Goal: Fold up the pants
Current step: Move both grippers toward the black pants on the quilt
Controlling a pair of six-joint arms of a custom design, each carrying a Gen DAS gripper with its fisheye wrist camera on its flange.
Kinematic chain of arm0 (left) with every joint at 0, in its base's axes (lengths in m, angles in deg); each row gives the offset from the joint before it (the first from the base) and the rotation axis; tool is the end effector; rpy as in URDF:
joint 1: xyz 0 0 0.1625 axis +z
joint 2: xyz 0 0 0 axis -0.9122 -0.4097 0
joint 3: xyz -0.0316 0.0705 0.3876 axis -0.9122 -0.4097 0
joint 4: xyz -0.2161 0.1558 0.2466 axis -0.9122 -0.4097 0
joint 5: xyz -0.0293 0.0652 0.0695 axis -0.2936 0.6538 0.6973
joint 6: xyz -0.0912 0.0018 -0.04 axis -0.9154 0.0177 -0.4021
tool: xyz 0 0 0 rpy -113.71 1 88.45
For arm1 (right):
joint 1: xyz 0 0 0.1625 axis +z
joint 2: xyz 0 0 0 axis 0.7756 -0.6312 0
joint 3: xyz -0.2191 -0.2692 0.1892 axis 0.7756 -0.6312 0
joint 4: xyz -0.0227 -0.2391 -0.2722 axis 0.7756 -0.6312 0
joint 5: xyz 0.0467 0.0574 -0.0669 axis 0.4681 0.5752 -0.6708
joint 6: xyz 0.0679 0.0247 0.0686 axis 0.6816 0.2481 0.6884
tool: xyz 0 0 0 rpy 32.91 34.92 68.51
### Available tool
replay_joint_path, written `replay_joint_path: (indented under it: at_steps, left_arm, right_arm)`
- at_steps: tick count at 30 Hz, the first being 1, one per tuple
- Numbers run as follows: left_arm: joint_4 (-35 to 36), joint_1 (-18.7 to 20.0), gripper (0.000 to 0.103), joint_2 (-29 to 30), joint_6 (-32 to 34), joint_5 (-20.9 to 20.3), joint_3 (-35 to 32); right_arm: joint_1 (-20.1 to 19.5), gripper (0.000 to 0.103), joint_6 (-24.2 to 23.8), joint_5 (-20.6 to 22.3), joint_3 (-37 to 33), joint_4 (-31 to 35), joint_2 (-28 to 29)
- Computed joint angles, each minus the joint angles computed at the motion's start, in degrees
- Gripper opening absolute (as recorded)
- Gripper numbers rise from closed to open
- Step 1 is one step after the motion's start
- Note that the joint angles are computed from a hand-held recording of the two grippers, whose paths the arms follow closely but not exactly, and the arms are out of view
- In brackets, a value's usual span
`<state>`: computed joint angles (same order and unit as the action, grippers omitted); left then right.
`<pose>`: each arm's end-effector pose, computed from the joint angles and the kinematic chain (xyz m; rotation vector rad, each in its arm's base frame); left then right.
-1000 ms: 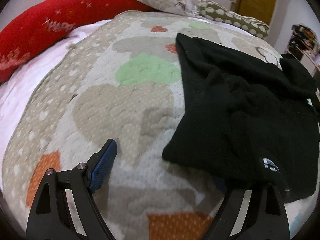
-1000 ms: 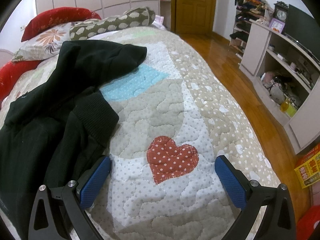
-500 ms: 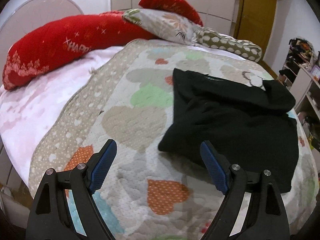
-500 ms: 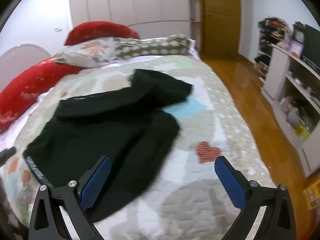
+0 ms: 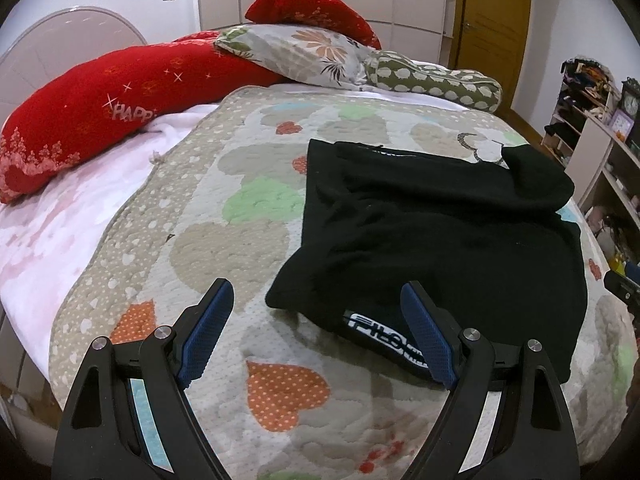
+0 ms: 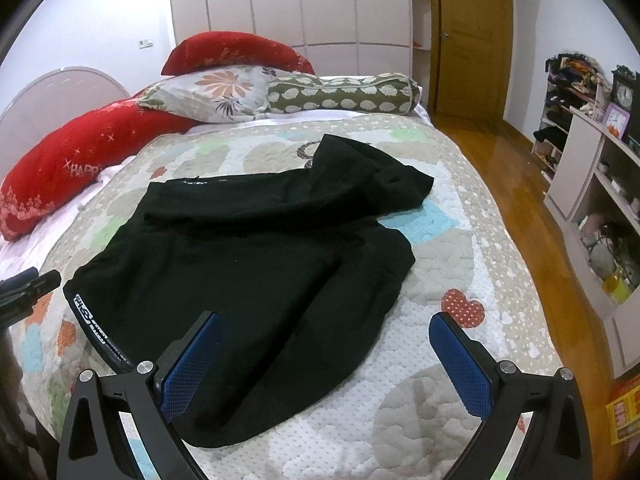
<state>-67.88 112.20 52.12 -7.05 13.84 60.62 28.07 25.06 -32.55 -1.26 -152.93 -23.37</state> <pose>-0.2436 -0.5843 -0.0042 -0.0412 2.0682 -1.0103 -0.0175 -0.6873 0.2980 0.7573 -2.4418 0.6761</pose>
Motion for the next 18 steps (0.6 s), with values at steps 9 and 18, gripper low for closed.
replay_joint_path:
  at_steps: [9,18]
  left_arm:
    - [0.3,0.5,0.086,1.0,0.8,-0.4,-1.5]
    - [-8.9,2.2,0.086,-1.2,-0.9,-4.6,4.3]
  right_arm:
    - [0.1,0.103,-1.1,-2.1,-0.2,-1.4,0.9]
    - [-1.7,0.103,1.5,-2.2,-3.1,0.3,1.3]
